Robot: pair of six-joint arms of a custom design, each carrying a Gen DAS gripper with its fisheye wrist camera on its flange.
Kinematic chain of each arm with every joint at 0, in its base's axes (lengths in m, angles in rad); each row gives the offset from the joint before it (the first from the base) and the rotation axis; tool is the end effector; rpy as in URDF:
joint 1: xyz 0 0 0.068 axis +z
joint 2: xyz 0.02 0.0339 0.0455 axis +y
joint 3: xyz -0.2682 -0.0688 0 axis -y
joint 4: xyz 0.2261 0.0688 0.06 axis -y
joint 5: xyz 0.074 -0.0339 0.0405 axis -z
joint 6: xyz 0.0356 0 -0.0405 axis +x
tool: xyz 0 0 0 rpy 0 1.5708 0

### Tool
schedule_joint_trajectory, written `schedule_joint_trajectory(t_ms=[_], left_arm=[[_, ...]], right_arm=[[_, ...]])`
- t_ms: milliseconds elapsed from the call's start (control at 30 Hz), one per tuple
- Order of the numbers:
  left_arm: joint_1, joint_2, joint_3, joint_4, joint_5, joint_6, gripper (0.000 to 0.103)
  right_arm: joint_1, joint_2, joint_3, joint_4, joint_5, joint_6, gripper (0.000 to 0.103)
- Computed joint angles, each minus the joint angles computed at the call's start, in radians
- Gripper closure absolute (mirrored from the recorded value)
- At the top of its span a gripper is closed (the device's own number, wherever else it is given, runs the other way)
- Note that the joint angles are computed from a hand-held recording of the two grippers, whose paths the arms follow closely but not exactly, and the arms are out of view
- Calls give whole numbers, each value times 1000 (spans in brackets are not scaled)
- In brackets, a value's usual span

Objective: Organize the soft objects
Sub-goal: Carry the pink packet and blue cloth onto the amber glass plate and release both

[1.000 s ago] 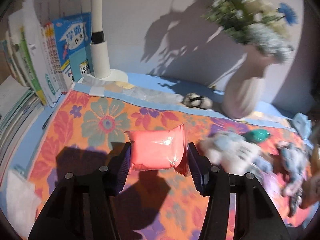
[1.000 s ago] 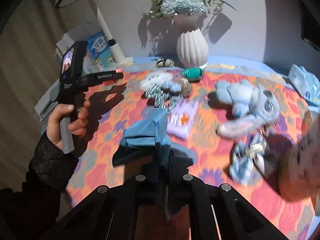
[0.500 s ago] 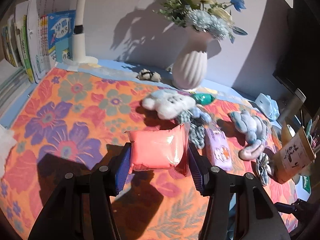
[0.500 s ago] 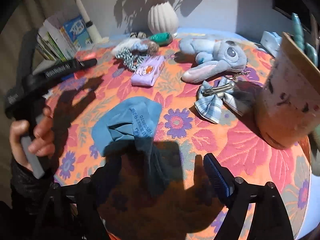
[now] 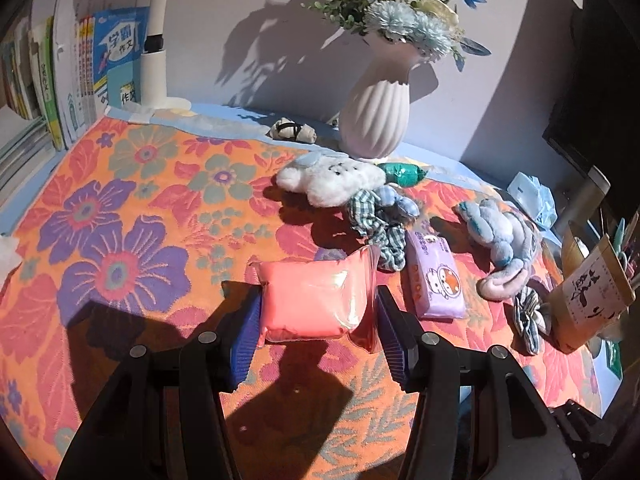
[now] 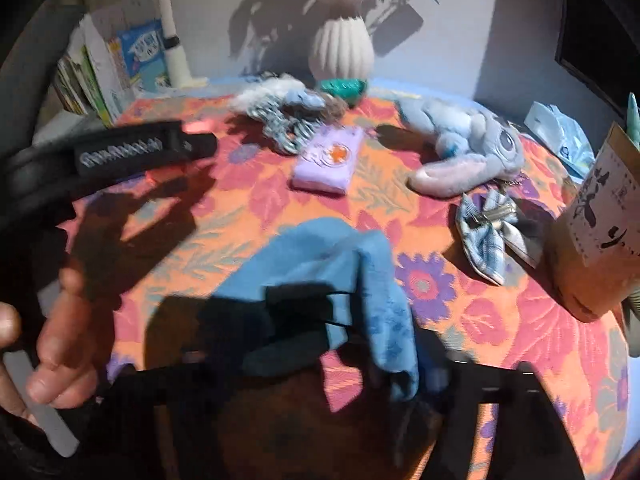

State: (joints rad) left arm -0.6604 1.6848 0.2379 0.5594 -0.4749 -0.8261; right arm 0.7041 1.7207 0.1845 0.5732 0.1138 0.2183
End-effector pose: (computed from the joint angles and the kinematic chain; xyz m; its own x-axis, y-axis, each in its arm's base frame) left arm 0.1716 -0.1127 0.0811 -0.6486 -0.3242 -0.6886 -0.2351 0.9458 -0.2239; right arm 0.1477 0.1201 0.0650 -0.7394 -0.3457 -0.5777 -0.4441 0.8954 0.0327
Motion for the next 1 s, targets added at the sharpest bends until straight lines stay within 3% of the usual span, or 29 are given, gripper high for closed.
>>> schedule_joint_trajectory(t_ms=[33, 133, 300, 500, 633, 767, 1000], left_arm=[[-9, 3, 5, -7, -4, -4, 52], [-41, -7, 10, -20, -8, -21, 52], [-136, -67, 38, -99, -53, -56, 52], [-272, -98, 125, -220, -119, -94, 52], [-369, -76, 213, -286, -145, -110, 52], [-459, -26, 328, -351, -156, -98, 52], [-584, 72, 554, -420, -157, -12, 52]], right_arm=[[-2, -8, -2, -3, 3, 1, 69], [-44, -35, -9, -18, -41, -11, 86], [-143, -182, -45, -125, -123, -13, 88], [-346, -384, -60, -347, -255, -89, 88], [-532, -518, -58, -527, -338, -222, 88], [-812, -646, -31, -738, -439, -441, 88], [-1413, -628, 116, -1028, -656, -876, 88]])
